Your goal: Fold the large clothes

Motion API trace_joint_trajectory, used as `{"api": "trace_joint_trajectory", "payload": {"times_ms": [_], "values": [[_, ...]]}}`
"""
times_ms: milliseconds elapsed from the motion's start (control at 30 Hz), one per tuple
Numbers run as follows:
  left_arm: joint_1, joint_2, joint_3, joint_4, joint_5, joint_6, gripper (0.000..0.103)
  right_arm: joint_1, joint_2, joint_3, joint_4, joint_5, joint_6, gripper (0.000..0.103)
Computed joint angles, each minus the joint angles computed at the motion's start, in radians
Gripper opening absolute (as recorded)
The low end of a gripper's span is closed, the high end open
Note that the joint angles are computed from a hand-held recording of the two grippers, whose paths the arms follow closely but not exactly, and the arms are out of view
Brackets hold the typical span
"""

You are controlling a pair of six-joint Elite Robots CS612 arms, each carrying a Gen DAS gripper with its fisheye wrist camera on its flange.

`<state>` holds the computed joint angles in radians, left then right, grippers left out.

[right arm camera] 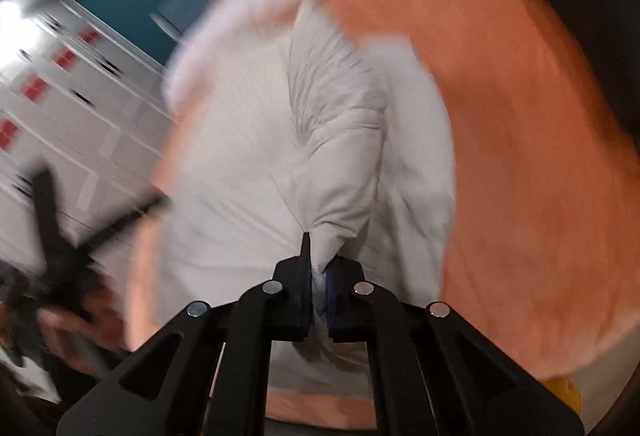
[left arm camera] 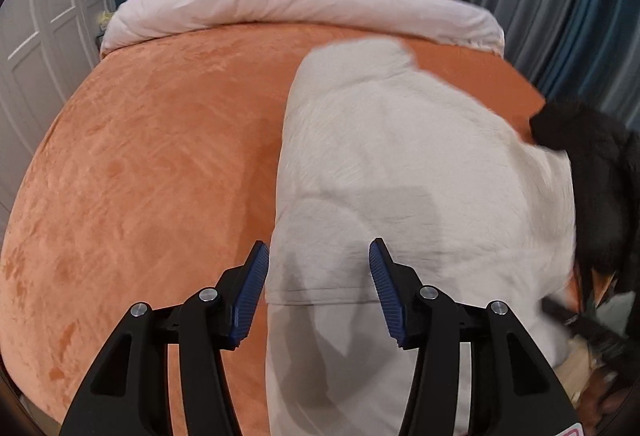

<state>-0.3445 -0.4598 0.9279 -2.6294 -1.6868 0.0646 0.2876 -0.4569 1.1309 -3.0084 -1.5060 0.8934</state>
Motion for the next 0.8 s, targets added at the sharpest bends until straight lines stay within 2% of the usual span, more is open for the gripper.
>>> {"api": "trace_joint_trajectory", "payload": {"times_ms": [67,100,133,167,200,233,267,300,333,400,467,567,667,733,800], "values": [[-0.009,0.006,0.010,-0.022,0.013,0.001,0.057,-0.006,0.033,-0.028,0.020,0.034,0.025,0.009],[-0.018,0.005,0.022,-0.049,0.059,0.008,0.057,-0.013,0.035,-0.028,0.002,0.059,0.067,0.010],[-0.027,0.003,0.032,-0.070,0.103,0.024,0.049,-0.017,0.027,-0.023,-0.002,0.067,0.086,0.012],[-0.034,0.002,0.037,-0.078,0.140,0.038,0.049,-0.015,0.015,-0.017,0.008,0.044,0.085,0.013],[-0.039,0.003,0.040,-0.086,0.172,0.049,0.049,-0.010,-0.014,-0.003,0.043,-0.021,0.065,0.014],[-0.039,0.004,0.038,-0.087,0.172,0.054,0.049,-0.003,-0.034,0.004,0.065,-0.085,0.045,0.018],[-0.039,0.005,0.035,-0.084,0.171,0.054,0.049,0.007,-0.054,0.012,0.082,-0.159,0.023,0.019],[-0.040,0.006,0.034,-0.080,0.175,0.054,0.049,0.017,-0.070,0.007,0.106,-0.263,-0.003,0.019],[-0.040,0.005,0.034,-0.082,0.176,0.054,0.049,0.022,-0.077,-0.006,0.117,-0.324,-0.032,0.019],[-0.042,0.004,0.039,-0.088,0.184,0.052,0.049,0.019,-0.067,-0.051,0.090,-0.340,-0.102,0.019],[-0.044,0.003,0.039,-0.088,0.192,0.049,0.049,0.017,-0.033,-0.131,0.109,-0.339,-0.169,0.017],[-0.044,0.001,0.038,-0.077,0.190,0.038,0.049,0.015,0.052,-0.308,0.214,-0.354,-0.278,0.016],[-0.044,0.004,0.031,-0.072,0.187,0.037,0.049,0.007,0.161,-0.507,0.380,-0.306,-0.276,0.015],[-0.042,0.007,0.026,-0.071,0.179,0.031,0.049,0.002,0.213,-0.595,0.478,-0.302,-0.260,0.010],[-0.036,0.011,0.019,-0.067,0.148,0.023,0.049,-0.004,0.258,-0.640,0.522,-0.277,-0.242,0.009]]}}
